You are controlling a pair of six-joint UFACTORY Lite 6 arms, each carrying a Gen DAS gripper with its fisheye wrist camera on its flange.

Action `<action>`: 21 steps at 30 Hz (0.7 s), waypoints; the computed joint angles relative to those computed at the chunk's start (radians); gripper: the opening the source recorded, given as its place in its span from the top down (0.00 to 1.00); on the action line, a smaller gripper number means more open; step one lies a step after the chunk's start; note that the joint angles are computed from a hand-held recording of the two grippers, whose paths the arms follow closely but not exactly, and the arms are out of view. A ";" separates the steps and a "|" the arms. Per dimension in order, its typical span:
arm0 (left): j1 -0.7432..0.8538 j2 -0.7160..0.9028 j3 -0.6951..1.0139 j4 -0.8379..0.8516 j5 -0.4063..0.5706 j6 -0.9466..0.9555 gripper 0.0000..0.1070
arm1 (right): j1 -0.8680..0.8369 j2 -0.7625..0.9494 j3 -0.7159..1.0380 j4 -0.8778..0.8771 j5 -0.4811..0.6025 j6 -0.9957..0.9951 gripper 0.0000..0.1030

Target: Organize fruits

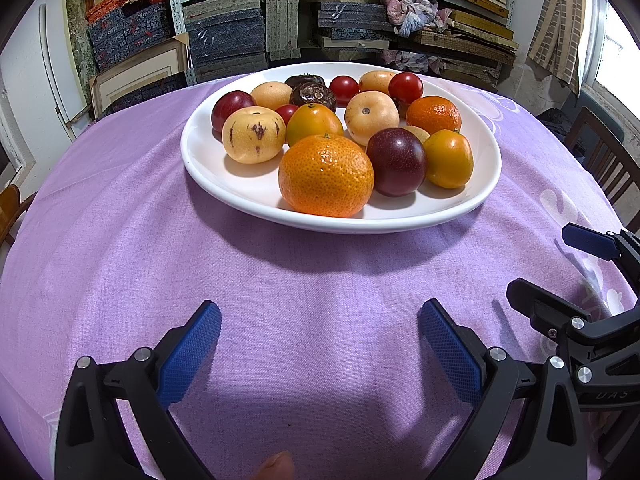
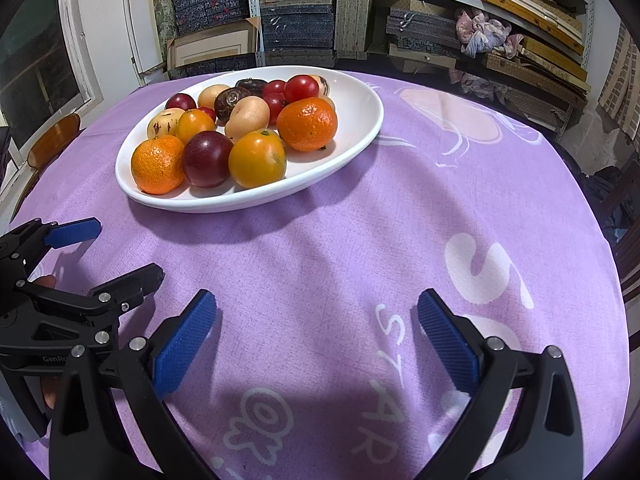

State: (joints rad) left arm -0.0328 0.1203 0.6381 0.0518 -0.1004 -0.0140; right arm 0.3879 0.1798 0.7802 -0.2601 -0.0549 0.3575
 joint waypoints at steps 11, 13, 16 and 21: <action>0.001 0.000 0.001 0.007 0.001 -0.006 0.07 | 0.000 0.000 0.001 -0.015 0.001 0.015 0.04; 0.001 0.000 0.001 0.007 0.001 -0.006 0.07 | 0.001 0.000 0.000 0.020 0.000 -0.020 0.04; 0.001 0.000 0.001 0.008 0.001 -0.007 0.07 | 0.001 0.001 0.001 -0.003 0.001 0.004 0.04; 0.001 0.000 0.001 0.009 0.001 -0.008 0.07 | 0.001 0.001 0.002 -0.061 0.003 0.064 0.04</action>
State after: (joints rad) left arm -0.0315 0.1206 0.6391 0.0606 -0.0997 -0.0216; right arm 0.3887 0.1803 0.7820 -0.3213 -0.0517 0.4219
